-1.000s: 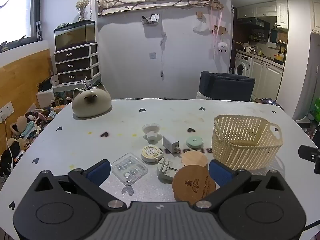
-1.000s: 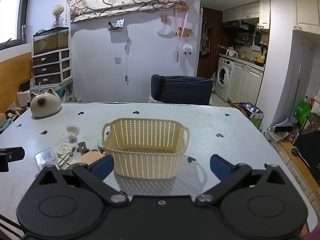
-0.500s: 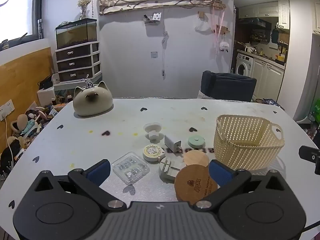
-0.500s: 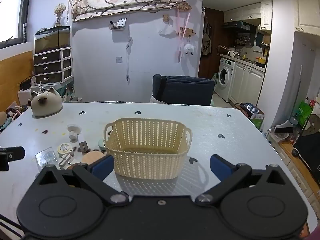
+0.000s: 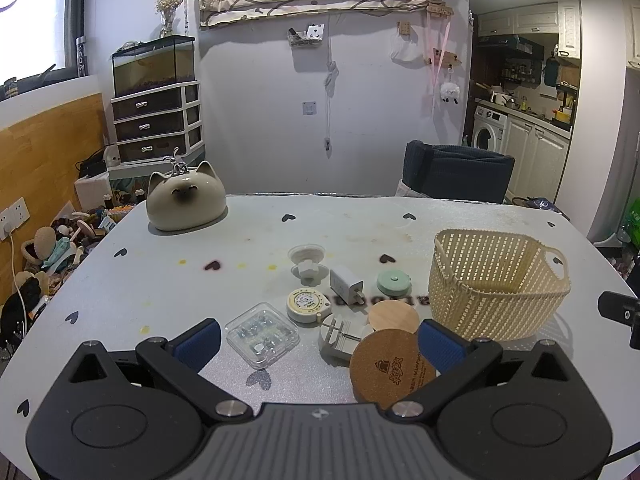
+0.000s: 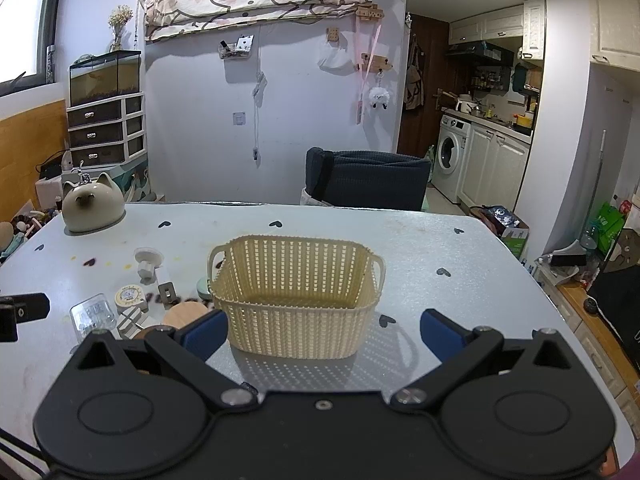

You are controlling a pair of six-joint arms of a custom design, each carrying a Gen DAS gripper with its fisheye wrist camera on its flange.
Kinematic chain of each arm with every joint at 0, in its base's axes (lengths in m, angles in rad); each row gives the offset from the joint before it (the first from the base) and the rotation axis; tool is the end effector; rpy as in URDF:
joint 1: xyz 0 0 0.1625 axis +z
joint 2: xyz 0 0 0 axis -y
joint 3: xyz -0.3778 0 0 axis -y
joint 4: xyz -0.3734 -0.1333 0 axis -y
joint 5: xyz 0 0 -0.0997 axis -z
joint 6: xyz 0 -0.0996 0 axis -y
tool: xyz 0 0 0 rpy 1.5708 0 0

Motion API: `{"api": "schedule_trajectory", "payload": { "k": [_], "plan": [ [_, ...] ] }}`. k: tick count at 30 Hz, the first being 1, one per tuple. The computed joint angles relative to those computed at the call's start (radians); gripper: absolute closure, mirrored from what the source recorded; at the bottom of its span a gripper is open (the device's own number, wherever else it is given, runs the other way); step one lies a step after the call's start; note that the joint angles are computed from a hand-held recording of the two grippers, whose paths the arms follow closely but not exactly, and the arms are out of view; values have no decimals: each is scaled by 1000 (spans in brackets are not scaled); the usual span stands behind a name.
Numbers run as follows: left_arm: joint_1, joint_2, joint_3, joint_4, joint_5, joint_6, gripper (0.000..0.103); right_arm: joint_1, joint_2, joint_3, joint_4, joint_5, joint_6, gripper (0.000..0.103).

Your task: Organize rigid objects

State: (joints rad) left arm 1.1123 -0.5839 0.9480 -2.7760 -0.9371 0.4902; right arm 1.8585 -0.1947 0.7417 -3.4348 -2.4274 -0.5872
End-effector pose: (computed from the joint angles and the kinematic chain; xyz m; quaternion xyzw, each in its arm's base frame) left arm -0.1774 -0.7939 0.2586 0.2830 0.8298 -0.3834 0.2905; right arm 0.2763 -0.7293 0.1215 0.0746 -0.7594 0.5014 0.4079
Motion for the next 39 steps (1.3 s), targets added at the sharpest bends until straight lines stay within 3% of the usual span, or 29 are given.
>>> {"api": "schedule_trajectory", "payload": {
  "k": [39],
  "plan": [
    [4,8,-15,12,0,-3,0,0,10,-15,8,-3,0,0]
  ]
}}
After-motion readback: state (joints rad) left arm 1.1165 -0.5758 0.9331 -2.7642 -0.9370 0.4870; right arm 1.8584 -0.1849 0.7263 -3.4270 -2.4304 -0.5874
